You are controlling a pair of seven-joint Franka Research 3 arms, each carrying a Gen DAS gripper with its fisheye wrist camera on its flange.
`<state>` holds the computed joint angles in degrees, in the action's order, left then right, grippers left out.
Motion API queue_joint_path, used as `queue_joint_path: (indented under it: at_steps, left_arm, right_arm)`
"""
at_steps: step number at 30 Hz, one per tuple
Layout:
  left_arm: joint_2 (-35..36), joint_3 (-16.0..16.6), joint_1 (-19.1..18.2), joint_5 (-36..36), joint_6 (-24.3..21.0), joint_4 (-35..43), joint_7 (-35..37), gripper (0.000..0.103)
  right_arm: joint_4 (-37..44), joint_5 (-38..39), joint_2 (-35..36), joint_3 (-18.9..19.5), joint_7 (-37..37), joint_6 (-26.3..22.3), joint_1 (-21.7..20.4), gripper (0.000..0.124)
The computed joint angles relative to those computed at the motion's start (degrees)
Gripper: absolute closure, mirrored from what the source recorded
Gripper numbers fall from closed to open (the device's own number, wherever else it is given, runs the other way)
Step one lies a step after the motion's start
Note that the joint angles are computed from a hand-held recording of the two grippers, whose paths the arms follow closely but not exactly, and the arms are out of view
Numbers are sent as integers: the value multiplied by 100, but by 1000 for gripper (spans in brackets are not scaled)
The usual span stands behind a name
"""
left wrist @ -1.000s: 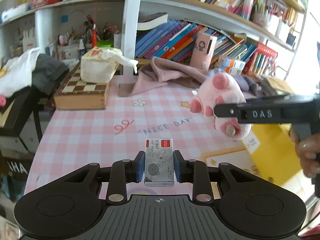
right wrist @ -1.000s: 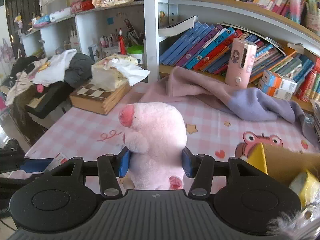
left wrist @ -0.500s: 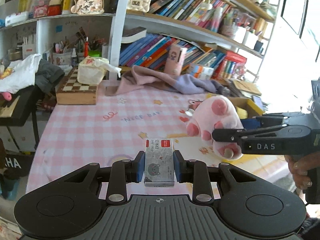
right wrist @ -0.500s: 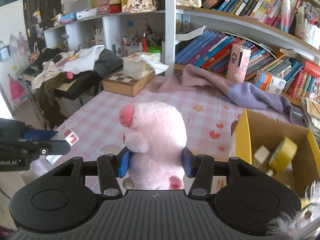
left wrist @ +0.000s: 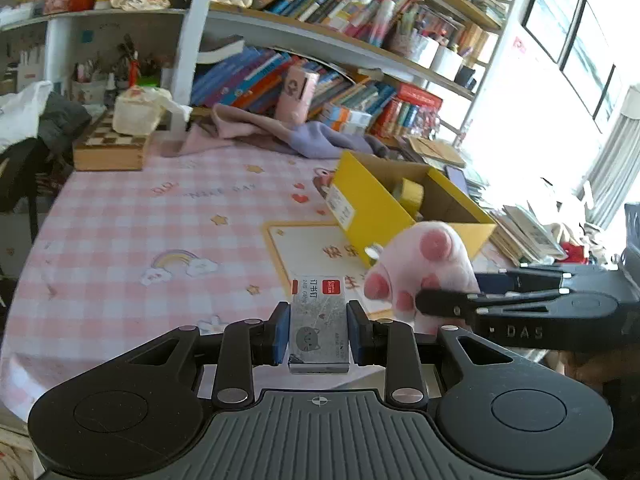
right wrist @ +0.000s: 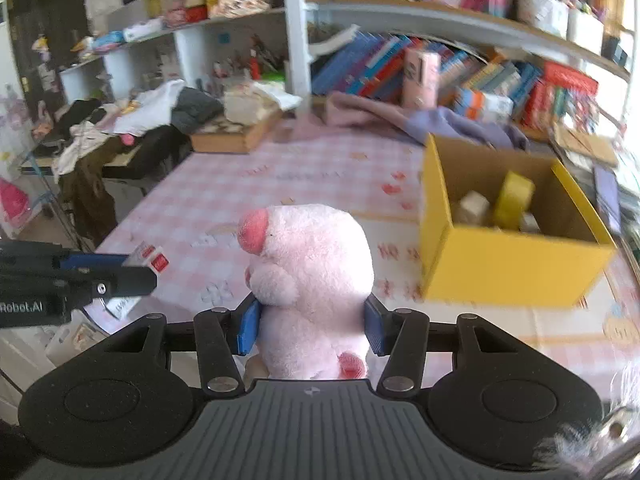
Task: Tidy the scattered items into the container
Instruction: 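Carry the white packet and plush pig with both tools over the yellow box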
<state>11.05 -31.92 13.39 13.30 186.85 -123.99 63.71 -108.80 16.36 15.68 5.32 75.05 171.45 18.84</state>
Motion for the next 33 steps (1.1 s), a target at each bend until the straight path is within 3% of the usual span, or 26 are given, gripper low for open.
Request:
queue_joint_path:
  at_steps: [8, 15, 23, 33]
  left_arm:
    - [458, -1343, 1036, 144, -113, 206, 395, 75]
    - [1058, -2078, 1416, 158, -397, 566, 978, 75]
    - [1668, -2286, 1194, -154, -749, 1095, 1810, 75]
    - [2117, -1886, 354, -604, -1194, 1917, 2567, 75]
  right_arm:
    - [-840, -1165, -583, -780, 1456, 203, 487, 75]
    - [-1340, -2872, -1004, -1255, 3341, 89, 585, 75]
    - [-1646, -4135, -1354, -1145, 4717, -188, 136, 75]
    - [-1726, -4244, -1442, -666, 4920, -363, -640, 75]
